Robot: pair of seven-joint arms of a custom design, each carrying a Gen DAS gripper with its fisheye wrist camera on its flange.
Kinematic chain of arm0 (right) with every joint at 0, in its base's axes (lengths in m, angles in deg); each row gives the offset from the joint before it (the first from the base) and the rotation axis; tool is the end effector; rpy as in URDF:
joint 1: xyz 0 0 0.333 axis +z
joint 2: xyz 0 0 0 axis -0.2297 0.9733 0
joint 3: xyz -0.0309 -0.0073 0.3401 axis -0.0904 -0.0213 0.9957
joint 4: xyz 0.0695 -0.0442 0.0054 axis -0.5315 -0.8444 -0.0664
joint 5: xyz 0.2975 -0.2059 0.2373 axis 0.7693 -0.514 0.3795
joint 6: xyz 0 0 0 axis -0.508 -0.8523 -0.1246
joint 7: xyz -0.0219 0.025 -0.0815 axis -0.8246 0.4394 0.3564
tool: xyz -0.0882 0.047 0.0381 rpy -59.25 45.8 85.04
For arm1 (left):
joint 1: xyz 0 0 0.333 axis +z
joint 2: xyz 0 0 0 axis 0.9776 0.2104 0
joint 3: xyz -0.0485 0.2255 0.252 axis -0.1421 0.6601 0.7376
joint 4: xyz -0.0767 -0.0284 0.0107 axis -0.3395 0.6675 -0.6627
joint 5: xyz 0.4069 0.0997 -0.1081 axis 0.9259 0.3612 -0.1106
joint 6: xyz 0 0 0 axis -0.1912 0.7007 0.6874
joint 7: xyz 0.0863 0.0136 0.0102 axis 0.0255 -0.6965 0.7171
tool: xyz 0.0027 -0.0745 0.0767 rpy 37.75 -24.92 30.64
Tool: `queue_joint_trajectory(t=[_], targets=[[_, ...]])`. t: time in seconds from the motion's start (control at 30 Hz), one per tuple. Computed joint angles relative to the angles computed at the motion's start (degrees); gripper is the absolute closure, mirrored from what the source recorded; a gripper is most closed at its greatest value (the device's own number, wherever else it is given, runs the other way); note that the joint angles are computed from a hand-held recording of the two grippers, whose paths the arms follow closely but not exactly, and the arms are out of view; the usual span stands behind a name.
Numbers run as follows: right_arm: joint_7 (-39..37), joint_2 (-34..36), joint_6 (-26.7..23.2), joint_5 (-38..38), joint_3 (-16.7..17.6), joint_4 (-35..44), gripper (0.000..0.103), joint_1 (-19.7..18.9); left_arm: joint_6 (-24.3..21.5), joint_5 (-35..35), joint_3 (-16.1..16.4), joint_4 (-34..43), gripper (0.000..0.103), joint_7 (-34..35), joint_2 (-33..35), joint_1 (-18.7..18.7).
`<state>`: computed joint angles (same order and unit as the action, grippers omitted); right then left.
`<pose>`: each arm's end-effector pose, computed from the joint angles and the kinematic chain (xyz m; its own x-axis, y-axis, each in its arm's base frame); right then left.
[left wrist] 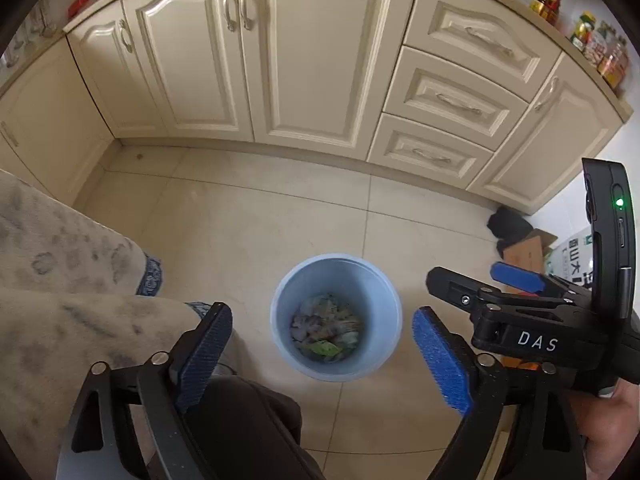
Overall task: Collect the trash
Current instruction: 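Carry the printed bag and green bag to the wastebasket and open both grippers, then move both tools back to the table above the remaining trash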
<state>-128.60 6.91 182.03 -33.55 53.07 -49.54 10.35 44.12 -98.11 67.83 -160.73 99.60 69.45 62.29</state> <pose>0.5227 0.3121 0.4356 -0.7747 -0.5458 -0.3193 -0.4484 0.8302 -0.3312 0.7022 -0.3282 0.5450 -0.8550 -0.5141 0.0679 -0.4946 0.7692 -0.4046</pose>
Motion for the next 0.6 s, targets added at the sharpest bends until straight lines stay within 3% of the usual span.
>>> queue_joint_trajectory(t=[0.17, 0.37, 0.6], targets=[[2.9, -1.0, -4.3, -1.2, 0.8, 1.3, 0.000, 1.0, 4.2, -3.0, -0.7, -8.1, 0.006, 2.1, -6.4, 1.6], [2.9, -1.3, -11.1, -3.7, 1.8, 6.5, 0.000, 2.3, 5.2, -11.4, -1.3, -15.3, 0.005, 8.5, -14.8, 5.2], [0.7, 1.1, -21.5, -10.1, 3.2, 17.9, 0.000, 5.2, 5.7, -24.3, 1.6, -21.8, 0.001, 18.9, -24.8, 10.5]])
